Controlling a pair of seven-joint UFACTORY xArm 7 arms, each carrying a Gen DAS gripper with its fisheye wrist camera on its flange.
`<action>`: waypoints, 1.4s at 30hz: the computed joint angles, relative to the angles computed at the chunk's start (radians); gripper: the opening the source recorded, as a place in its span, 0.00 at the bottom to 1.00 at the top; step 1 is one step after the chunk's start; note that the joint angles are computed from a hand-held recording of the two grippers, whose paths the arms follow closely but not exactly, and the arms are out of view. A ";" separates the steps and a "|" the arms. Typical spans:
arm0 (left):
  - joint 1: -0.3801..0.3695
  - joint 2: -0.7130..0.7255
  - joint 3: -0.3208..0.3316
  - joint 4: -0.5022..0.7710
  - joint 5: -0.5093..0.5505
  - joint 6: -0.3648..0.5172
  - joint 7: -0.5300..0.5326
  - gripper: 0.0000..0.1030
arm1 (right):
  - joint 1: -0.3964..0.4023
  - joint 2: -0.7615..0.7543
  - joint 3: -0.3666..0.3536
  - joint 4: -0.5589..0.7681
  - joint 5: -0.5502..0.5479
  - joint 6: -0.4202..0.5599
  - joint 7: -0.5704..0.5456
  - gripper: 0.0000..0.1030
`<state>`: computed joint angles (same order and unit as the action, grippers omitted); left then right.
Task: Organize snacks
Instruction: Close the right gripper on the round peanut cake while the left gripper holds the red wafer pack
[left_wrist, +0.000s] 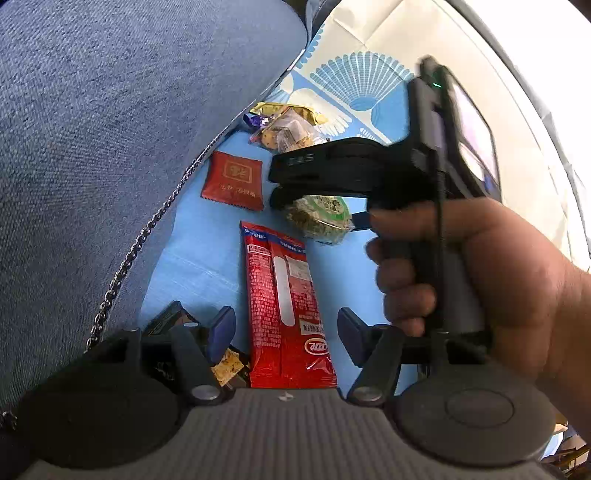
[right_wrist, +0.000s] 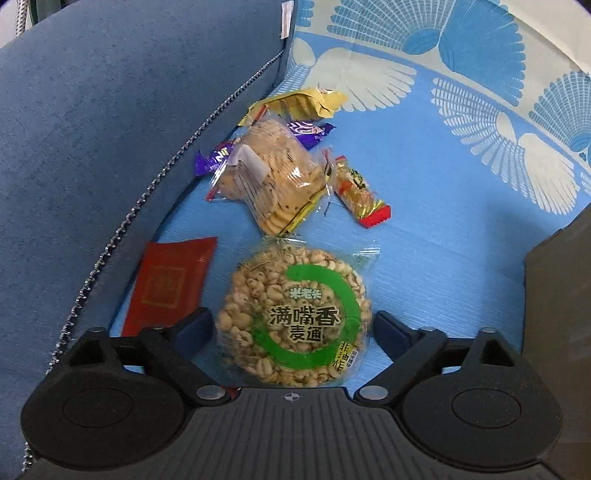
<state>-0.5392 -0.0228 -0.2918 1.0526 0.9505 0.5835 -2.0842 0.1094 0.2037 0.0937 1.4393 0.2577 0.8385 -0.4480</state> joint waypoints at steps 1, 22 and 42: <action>0.000 -0.001 0.000 -0.001 0.003 -0.002 -0.002 0.65 | -0.010 -0.007 0.000 -0.006 0.025 -0.003 -0.007 0.79; 0.058 -0.133 -0.045 -0.086 0.138 -0.072 -0.167 0.71 | -0.173 -0.454 -0.246 -0.071 0.367 0.344 -0.373 0.79; 0.051 -0.026 -0.057 0.004 0.019 0.027 0.054 0.81 | -0.138 -0.837 -0.300 -0.622 0.196 0.319 -0.462 0.79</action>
